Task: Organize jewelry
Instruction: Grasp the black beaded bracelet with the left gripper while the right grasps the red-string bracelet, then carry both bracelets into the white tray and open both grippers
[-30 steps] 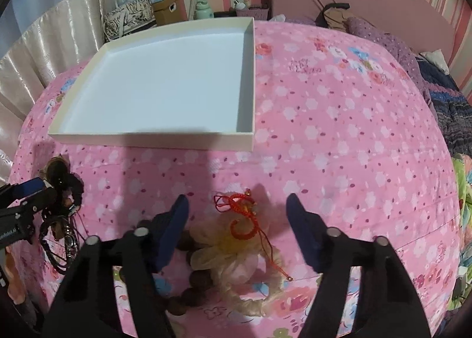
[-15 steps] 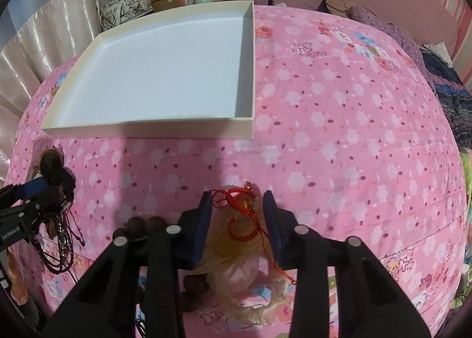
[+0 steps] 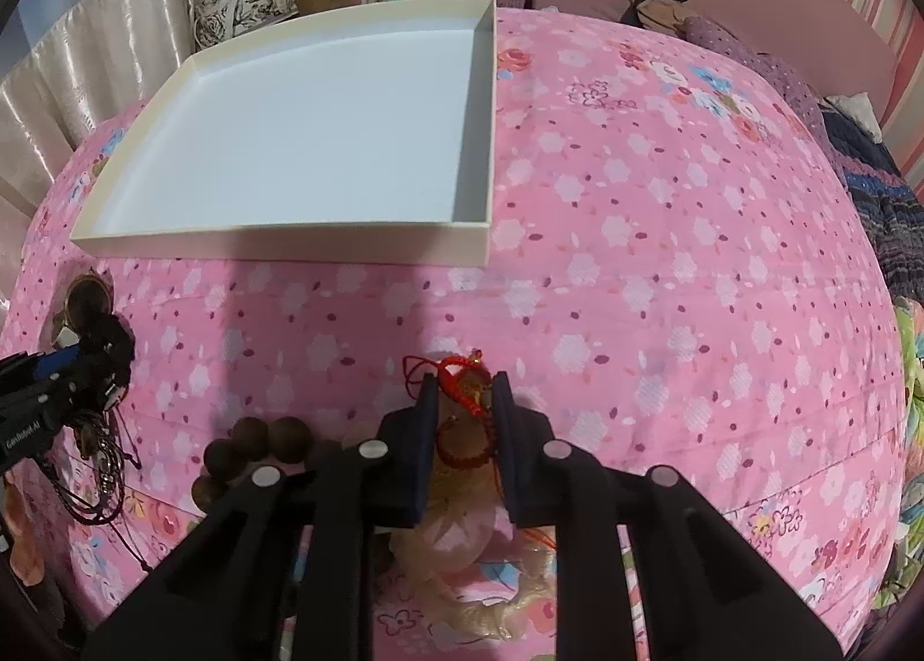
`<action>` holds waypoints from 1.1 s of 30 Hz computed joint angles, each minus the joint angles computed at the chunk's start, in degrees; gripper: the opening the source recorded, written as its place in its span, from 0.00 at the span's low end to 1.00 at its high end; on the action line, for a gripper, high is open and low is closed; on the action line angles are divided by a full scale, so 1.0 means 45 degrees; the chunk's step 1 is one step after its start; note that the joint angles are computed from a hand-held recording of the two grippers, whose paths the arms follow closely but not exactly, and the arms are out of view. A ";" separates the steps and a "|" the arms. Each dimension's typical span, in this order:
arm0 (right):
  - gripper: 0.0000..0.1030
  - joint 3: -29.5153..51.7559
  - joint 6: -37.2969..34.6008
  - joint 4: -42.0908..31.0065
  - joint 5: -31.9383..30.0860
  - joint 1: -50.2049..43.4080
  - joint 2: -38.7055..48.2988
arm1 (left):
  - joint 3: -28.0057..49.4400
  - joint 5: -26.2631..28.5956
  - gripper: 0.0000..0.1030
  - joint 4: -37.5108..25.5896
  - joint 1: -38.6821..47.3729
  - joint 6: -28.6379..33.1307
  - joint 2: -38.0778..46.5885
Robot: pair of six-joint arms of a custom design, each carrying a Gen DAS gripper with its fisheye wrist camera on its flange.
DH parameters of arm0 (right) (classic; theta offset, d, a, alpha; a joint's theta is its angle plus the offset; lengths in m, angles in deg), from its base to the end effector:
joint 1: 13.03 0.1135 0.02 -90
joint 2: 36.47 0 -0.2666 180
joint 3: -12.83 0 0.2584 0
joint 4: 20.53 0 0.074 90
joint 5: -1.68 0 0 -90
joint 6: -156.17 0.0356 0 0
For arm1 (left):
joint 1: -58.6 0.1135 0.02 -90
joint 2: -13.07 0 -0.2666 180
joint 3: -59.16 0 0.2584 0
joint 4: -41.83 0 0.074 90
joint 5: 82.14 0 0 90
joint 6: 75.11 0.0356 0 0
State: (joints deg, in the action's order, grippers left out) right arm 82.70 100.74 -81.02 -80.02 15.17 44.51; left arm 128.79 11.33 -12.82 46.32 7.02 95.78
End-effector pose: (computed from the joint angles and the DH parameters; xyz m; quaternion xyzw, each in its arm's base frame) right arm 0.2371 0.1213 0.2234 0.0663 0.9824 0.0221 0.1733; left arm 0.2725 -0.0615 0.2181 0.0436 0.9798 -0.0630 0.1849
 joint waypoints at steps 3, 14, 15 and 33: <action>0.15 0.0034 -0.0027 -0.0022 0.0125 0.0105 0.0024 | -0.0017 0.0088 0.11 -0.0004 0.0068 -0.0049 -0.0054; 0.12 0.0046 0.0061 0.0117 0.0932 0.0353 -0.0508 | -0.0350 -0.0163 0.10 0.0361 -0.0310 0.0108 -0.1079; 0.12 0.0031 0.0067 0.0156 0.0955 0.0345 -0.0587 | -0.0342 -0.0041 0.10 0.0349 -0.0231 0.0149 -0.1180; 0.12 0.1372 -0.0355 0.2005 0.1824 0.0432 -0.0509 | 0.2202 -0.0266 0.10 0.0037 -0.0368 -0.0324 -0.0998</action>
